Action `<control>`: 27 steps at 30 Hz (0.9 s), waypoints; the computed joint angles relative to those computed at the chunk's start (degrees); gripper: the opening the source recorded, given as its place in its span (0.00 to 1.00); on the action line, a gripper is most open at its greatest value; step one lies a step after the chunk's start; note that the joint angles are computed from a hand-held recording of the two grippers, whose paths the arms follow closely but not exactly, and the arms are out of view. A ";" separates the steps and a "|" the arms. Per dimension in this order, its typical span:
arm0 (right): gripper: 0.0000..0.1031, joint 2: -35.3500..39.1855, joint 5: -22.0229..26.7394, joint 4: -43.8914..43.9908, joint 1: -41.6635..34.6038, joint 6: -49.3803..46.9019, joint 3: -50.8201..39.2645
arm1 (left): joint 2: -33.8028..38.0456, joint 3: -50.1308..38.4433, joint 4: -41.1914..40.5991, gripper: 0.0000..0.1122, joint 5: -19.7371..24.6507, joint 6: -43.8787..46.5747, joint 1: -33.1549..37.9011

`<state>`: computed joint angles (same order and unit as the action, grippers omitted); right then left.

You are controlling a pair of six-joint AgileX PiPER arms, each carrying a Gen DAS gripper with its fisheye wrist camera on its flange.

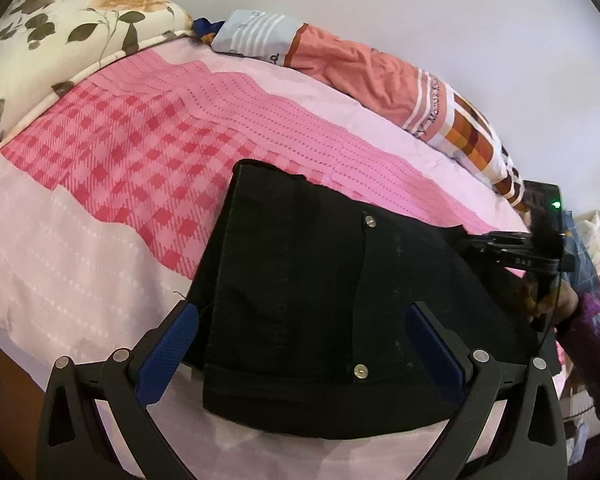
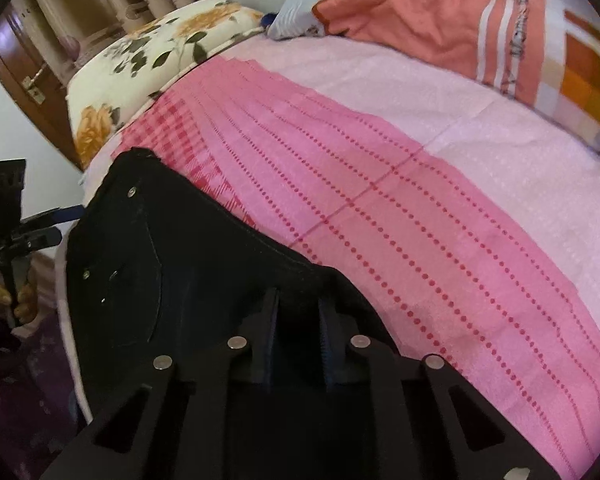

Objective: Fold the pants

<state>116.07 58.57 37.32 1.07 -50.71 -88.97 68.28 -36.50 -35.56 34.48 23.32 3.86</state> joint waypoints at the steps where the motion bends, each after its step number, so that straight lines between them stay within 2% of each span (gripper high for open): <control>1: 0.10 -1.10 -1.98 0.24 0.15 -0.49 1.47 | 0.18 0.02 1.02 0.90 -0.56 -1.01 -0.40; 7: 0.06 -3.11 -13.40 0.33 1.70 2.04 6.51 | 2.28 -1.50 1.66 0.90 -2.09 -2.18 0.28; 13: 0.06 -3.05 -18.18 0.26 2.40 2.26 7.80 | 4.17 -2.48 1.57 0.90 -3.34 -0.61 2.08; 15: 0.06 -2.50 -19.14 -0.98 2.62 3.86 7.03 | 4.14 -1.89 -1.27 0.90 -2.83 3.27 4.12; 18: 0.09 -0.77 -16.43 -0.41 1.60 5.38 4.64 | 3.24 -1.26 -9.33 0.90 1.27 14.96 8.22; 21: 0.10 0.37 -13.94 1.34 0.53 4.49 3.42 | 2.94 -2.65 -9.17 0.90 3.36 20.03 7.57; 22: 0.11 1.64 -11.57 2.34 -0.38 4.88 1.65 | 3.06 -3.27 -8.86 0.90 3.63 20.99 7.35; 25: 0.11 3.64 -7.72 5.15 -2.20 4.72 -0.65 | 7.20 -7.59 -12.86 0.90 10.33 29.32 9.01; 27: 0.12 3.31 -8.10 5.41 -2.16 4.19 -0.06 | 10.99 -10.94 -10.95 0.90 11.96 29.23 7.77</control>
